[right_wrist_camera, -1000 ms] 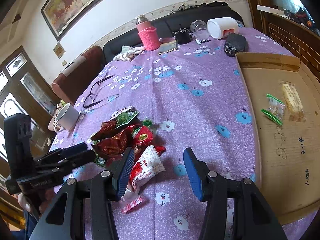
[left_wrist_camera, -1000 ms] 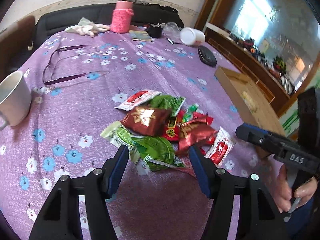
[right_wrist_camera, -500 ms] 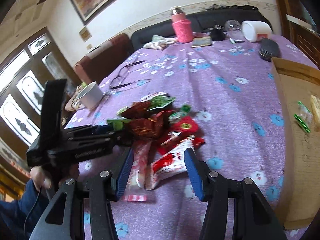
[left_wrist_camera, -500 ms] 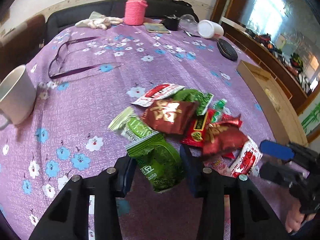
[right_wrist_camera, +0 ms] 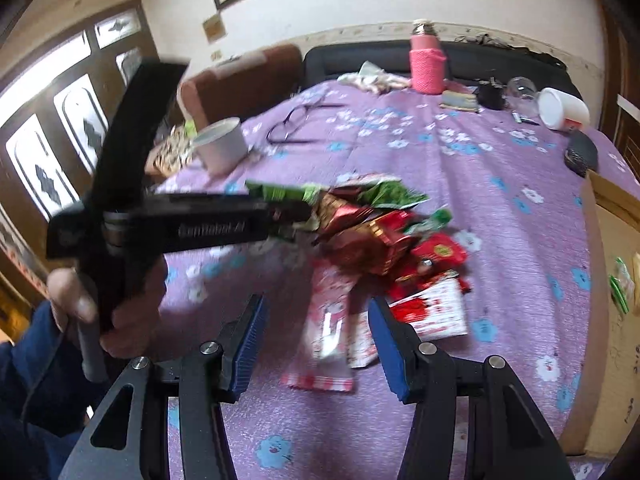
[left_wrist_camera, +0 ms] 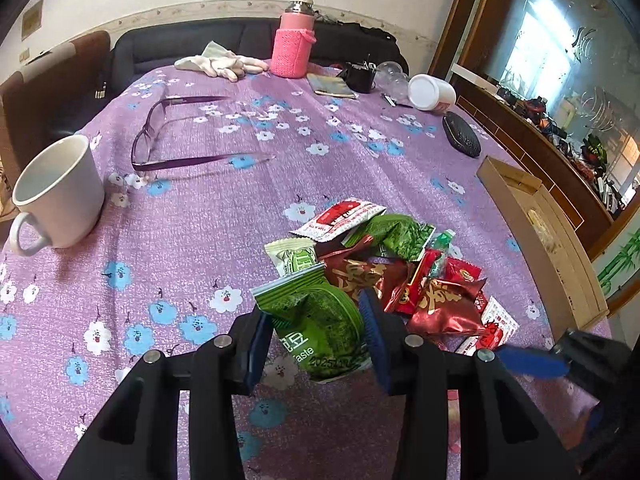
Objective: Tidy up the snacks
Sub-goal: 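Move both grippers back to the snack pile on the table, then grasp the pink candy with the right gripper while the left gripper grasps the green bag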
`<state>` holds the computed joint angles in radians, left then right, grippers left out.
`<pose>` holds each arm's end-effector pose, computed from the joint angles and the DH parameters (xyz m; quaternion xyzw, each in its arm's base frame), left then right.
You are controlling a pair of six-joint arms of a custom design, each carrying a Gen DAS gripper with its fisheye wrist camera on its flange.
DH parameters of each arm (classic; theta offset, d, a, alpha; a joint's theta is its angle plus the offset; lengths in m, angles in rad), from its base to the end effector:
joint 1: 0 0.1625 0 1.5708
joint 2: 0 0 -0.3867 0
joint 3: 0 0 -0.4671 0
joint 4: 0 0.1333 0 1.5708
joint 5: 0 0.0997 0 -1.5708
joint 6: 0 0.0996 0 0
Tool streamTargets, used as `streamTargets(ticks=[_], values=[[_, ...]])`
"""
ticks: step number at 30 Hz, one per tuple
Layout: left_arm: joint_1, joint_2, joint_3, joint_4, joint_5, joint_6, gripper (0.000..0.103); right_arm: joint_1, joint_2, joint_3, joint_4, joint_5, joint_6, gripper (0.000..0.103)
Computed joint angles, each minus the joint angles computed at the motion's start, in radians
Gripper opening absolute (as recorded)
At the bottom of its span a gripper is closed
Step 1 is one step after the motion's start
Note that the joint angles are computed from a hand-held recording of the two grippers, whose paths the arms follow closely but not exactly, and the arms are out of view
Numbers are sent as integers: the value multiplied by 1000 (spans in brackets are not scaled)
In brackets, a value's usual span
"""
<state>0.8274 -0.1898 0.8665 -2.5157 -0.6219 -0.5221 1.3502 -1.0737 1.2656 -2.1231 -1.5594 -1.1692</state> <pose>-0.4212 -0.7748 -0.0866 0.0366 0.8829 -0.3636 0.2948 -0.0376 -0.7821 0.3553 0.4502 -0.8747 0.1413 0.1105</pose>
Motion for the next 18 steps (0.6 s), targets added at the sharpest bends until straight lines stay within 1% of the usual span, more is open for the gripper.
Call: streamTargets(ticks=[2,5,6,7,8,9,10,13,14,18], values=[[-1,-2,5,-16,1,9,41,11,9,13,-43,-43,-3,57],[-5,-6,15,-42,7,23,41,20,26,14,-64,-89,1,57],[-6,-5,15,-47,10,27,41,22,32,14,-70,-102,-2,53],[-7,-5,15,-49,12,32,41,24,38,15,-76,-117,-4,41],[-8,-4,15,-50,15,33,41,24,40,22,-91,-128,-12,36],[-9,-2,13,-51,19,36,42,22,35,28,-98,-120,-24,30],[-9,-1,12,-51,21,38,42,21,35,23,-81,-113,-25,26],[-10,2,8,-52,22,43,41,12,39,2,-46,-81,-3,26],[-11,3,8,-54,25,44,42,6,45,-20,-13,-52,15,26],[-13,2,14,-72,33,52,42,-12,48,-55,37,44,59,26]])
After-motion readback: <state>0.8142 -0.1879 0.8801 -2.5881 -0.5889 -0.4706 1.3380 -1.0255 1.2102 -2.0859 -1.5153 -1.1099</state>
